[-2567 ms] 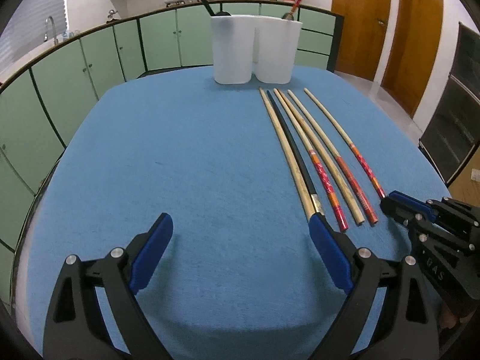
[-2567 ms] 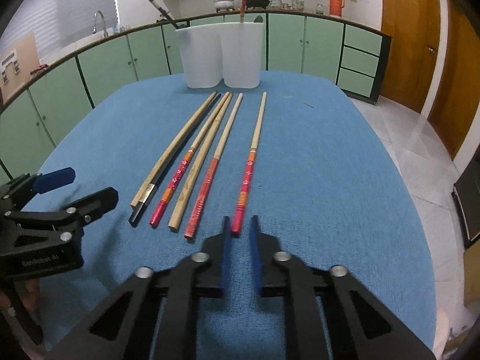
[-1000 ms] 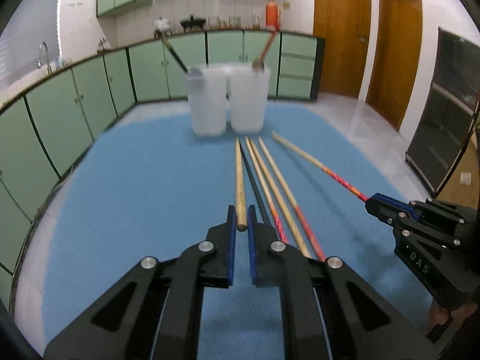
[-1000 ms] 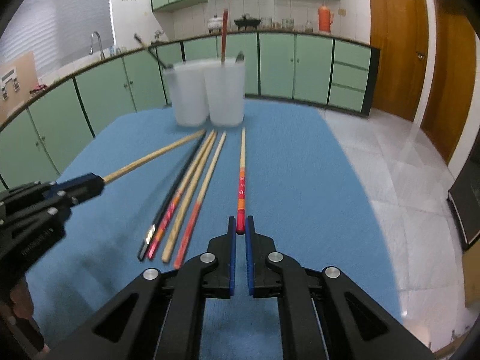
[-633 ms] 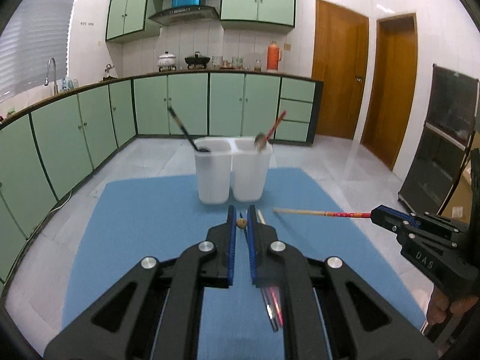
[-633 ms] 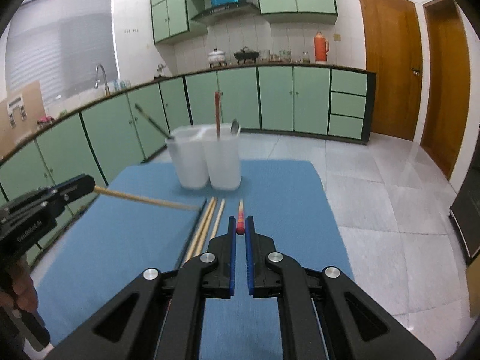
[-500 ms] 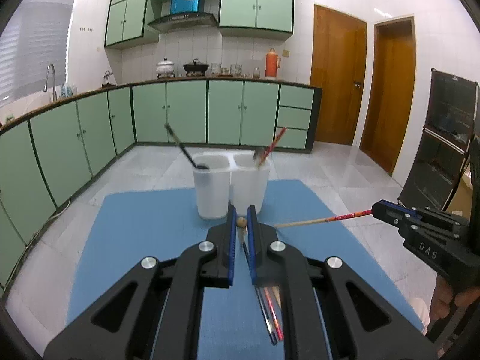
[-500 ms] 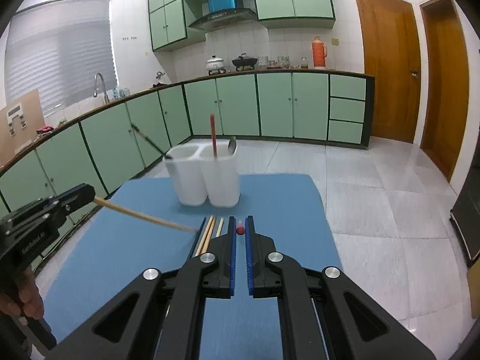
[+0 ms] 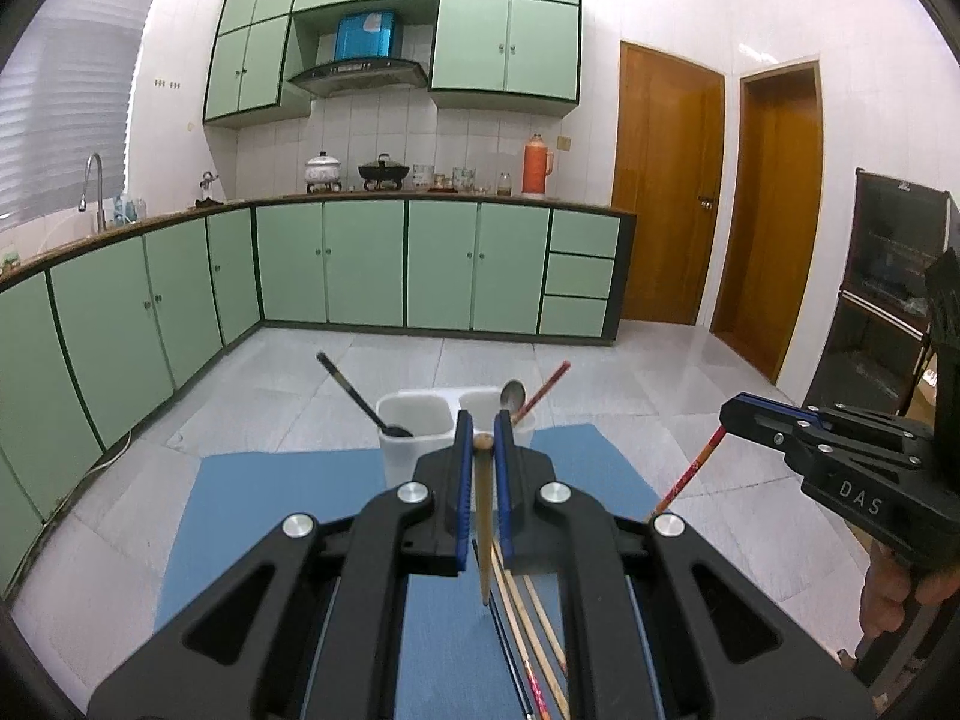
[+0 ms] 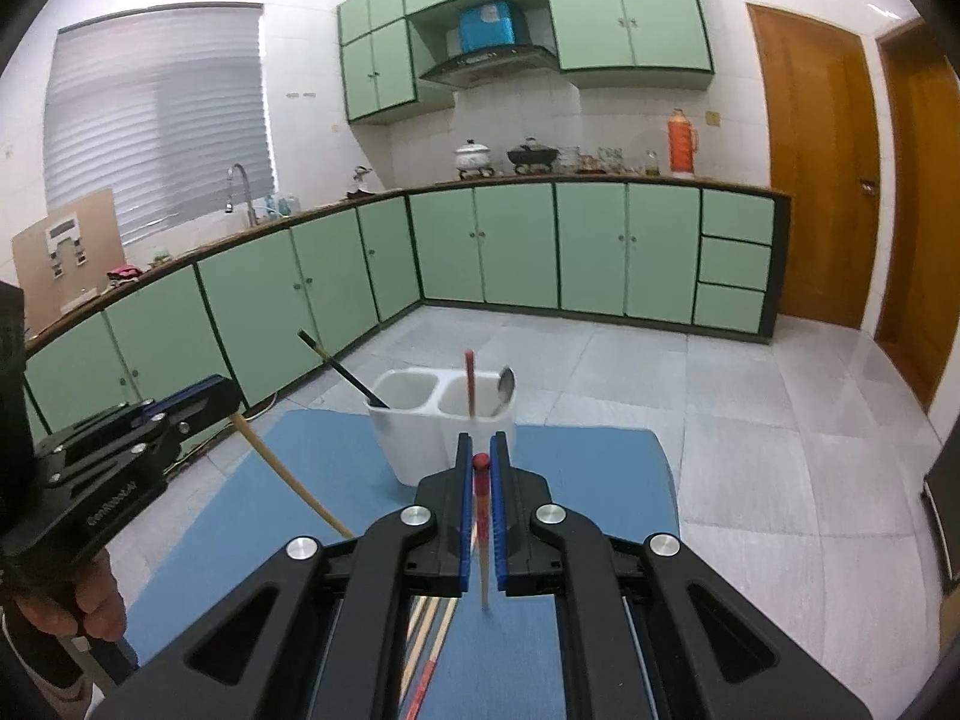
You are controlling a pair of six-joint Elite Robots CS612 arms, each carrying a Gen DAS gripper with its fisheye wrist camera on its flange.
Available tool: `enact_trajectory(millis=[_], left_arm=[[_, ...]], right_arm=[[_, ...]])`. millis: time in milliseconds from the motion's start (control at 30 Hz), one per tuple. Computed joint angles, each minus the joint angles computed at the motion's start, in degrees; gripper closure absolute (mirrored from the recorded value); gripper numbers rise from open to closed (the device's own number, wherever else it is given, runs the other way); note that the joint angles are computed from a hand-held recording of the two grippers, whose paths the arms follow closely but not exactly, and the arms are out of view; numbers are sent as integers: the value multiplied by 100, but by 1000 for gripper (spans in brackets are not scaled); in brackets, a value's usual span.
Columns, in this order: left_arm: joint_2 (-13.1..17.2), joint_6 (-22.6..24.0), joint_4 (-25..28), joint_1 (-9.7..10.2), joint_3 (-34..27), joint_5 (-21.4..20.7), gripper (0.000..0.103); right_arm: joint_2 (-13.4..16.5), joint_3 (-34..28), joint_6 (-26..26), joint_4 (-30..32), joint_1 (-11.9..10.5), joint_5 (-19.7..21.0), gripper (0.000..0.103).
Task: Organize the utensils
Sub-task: 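Lift both chopsticks and carry them toward the white holder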
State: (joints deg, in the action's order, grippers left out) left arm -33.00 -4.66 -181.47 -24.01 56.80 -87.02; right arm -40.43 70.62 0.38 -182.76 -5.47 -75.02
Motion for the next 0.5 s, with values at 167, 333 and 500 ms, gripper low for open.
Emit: enact_trajectory(millis=[167,333,500], left_arm=[[39,20,-88,4,-133,41,97],[122,22,-214,19,-367,117,97],[265,-23,-282,43,-768,160,97]], right_arm=[[39,-161,-20,-34,-3,103,98],[128,-443,41,-122,-13,170,98],[275,-893,122,-177,-4,241,98]])
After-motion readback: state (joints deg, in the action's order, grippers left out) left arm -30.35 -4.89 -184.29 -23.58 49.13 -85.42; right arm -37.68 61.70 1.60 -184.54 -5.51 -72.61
